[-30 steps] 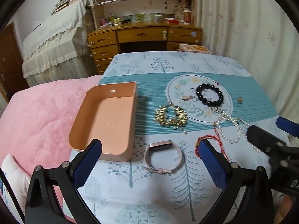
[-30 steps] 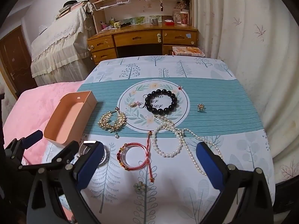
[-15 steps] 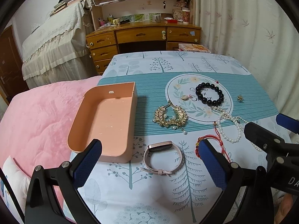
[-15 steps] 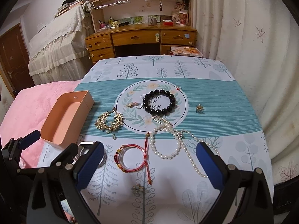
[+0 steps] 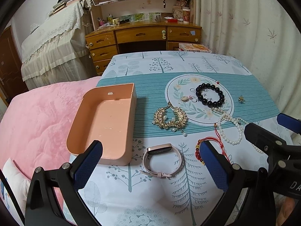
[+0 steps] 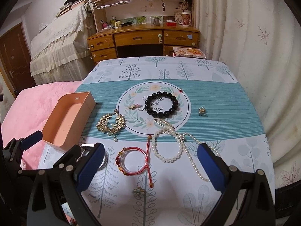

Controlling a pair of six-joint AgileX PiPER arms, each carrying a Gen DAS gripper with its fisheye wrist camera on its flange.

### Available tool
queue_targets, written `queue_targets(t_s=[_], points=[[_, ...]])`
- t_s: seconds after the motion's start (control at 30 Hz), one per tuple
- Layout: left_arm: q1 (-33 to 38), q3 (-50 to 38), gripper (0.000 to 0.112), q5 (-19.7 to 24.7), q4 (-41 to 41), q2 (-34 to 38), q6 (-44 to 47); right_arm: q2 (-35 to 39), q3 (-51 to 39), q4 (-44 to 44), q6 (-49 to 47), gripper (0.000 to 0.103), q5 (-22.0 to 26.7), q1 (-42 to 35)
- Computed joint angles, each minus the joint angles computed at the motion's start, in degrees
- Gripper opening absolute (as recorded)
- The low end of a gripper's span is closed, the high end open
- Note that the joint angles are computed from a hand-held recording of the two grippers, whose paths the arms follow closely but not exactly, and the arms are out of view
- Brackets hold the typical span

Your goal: Organize jewelry

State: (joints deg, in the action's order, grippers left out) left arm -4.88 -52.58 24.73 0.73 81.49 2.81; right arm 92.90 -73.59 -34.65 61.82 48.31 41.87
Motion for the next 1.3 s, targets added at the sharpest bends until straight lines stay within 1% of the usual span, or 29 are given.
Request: queue_targets(t_s=[0.53, 0.73, 0.8, 0.87, 1.03, 1.17, 1.27, 1.3], points=[[-0.5, -0.5, 0.102, 0.3, 0.4, 0.4, -0.6, -1.0, 0.1, 0.1, -1.1, 0.100, -1.1, -0.2], [-1.8, -0.7, 0.102, 1.0, 2.0, 0.4, -3.1, -1.9, 1.2, -0.2, -0.6, 0.099, -2.0, -0.1], [-1.3, -0.8, 0.102, 1.4, -1.2, 0.3, -0.2, -2.4, 1.9, -0.1, -0.6, 0.099, -2.7, -0.3], [-0.1, -1.1, 0.102, 2.3, -6.4, 0.2, 5.0, -3.0, 2.6, 0.2, -0.9, 0.098, -3.5, -0.7], [0.9, -2.9, 0.102, 5.2, -13.9, 1.6, 11.1, -4.4, 3.9, 1.4, -2.5, 0.096, -5.0, -1.9], [0.1, -5.0, 0.102, 7.2, -13.1, 2.6, 9.6, -5.8, 4.9, 1.6, -3.7, 0.093, -5.9, -3.2], [-2.6, -8.3, 0.102, 10.1, -6.7, 3.9, 4.7, -6.5, 5.5, 2.2, -5.0, 0.092, -6.7, -4.4], [-2.9, -9.6, 0.102, 11.4, -6.2, 4.7, 4.3, -7.0, 5.7, 3.2, -6.4, 0.092, -7.2, -5.3]])
